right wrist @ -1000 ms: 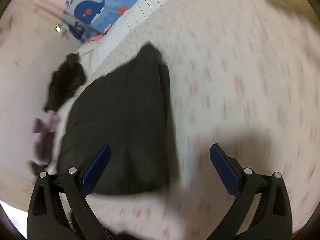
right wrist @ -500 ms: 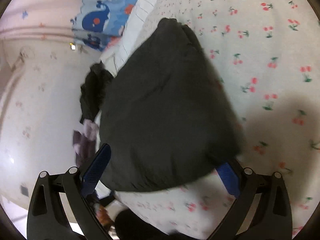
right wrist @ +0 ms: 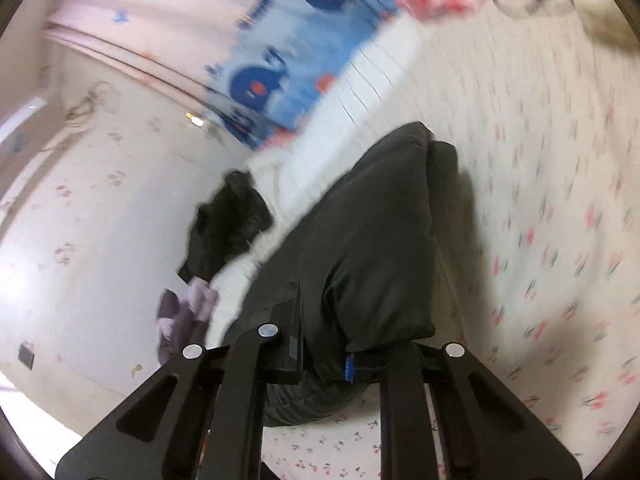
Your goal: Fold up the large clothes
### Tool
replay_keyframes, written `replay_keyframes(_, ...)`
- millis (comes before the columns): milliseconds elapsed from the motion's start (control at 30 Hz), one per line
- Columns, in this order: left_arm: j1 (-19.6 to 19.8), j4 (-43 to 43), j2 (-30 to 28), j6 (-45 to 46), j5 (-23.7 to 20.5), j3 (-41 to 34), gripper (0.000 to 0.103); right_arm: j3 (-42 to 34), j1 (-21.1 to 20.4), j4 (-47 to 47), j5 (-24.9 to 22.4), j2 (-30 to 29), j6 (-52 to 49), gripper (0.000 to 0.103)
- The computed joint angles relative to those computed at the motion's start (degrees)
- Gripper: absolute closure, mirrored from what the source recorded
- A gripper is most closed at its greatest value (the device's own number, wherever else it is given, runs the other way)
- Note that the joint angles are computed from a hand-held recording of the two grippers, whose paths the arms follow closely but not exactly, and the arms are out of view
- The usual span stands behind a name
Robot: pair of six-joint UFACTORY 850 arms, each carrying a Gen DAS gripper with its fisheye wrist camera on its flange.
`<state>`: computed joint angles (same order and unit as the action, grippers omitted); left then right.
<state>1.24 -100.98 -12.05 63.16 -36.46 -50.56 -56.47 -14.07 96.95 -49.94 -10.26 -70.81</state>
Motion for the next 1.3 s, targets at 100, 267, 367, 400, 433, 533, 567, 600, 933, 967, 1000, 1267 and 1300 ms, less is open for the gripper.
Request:
replay_keyframes(100,-1.97,-0.81,1.11,1.34,-2.09,1.56,0.069,5.15,-4.20,-1.55,-0.15,6.26,-3.61,0.090)
replay_keyframes(267,-5.29,-0.03,0.00,-0.85,-1.62,3.89,0.069,7.06,-9.14,-19.58,3.76,3.41,8.32,0.071)
replay_keyframes(367,-5.37,0.34,3.26,-2.87,0.85,5.79,0.068,10.18,-14.04,-16.59,1.35,3.62,8.62,0.055)
replay_keyframes(400,-5.60,1.82,4.60,-3.39,2.78,6.07,0.068,12.21,-15.58,-12.74,4.08,6.51,6.26,0.051)
replay_keyframes(433,-5.92,4.24,6.28,-4.28,5.32,6.21,0.066,13.60,-16.37,-9.33,6.85,8.90,4.26,0.047)
replay_keyframes(533,-7.70,14.23,13.02,-10.18,17.22,7.48,0.061,14.45,-15.16,-2.61,14.06,14.67,-4.29,0.039)
replay_keyframes(567,-8.70,13.92,14.89,-9.30,22.52,8.27,0.057,13.30,-13.17,-3.05,15.89,15.15,-5.36,0.038)
replay_keyframes(600,-9.47,11.22,16.57,-6.50,27.86,9.04,0.046,11.96,-11.22,-4.61,17.23,15.14,-5.70,0.035)
replay_keyframes(933,-15.23,-2.94,-0.37,17.89,28.68,-13.42,0.031,-21.89,13.48,-44.76,27.16,-12.77,24.24,0.031)
replay_keyframes(967,-15.64,2.83,-3.20,11.89,28.85,-16.25,0.031,-24.25,14.13,-47.32,27.59,-15.11,26.73,0.031)
replay_keyframes(1000,-15.49,8.76,-5.98,5.89,28.15,-18.62,0.031,-26.87,15.28,-52.29,28.34,-17.93,31.43,0.031)
replay_keyframes(1267,-14.73,-3.23,-10.07,18.97,28.17,-15.28,0.031,-42.35,18.89,-77.40,20.05,-31.48,50.65,0.022)
replay_keyframes(1300,-14.90,-4.97,-9.87,21.04,28.36,-14.86,0.031,-41.51,18.39,-74.43,21.06,-30.64,48.17,0.022)
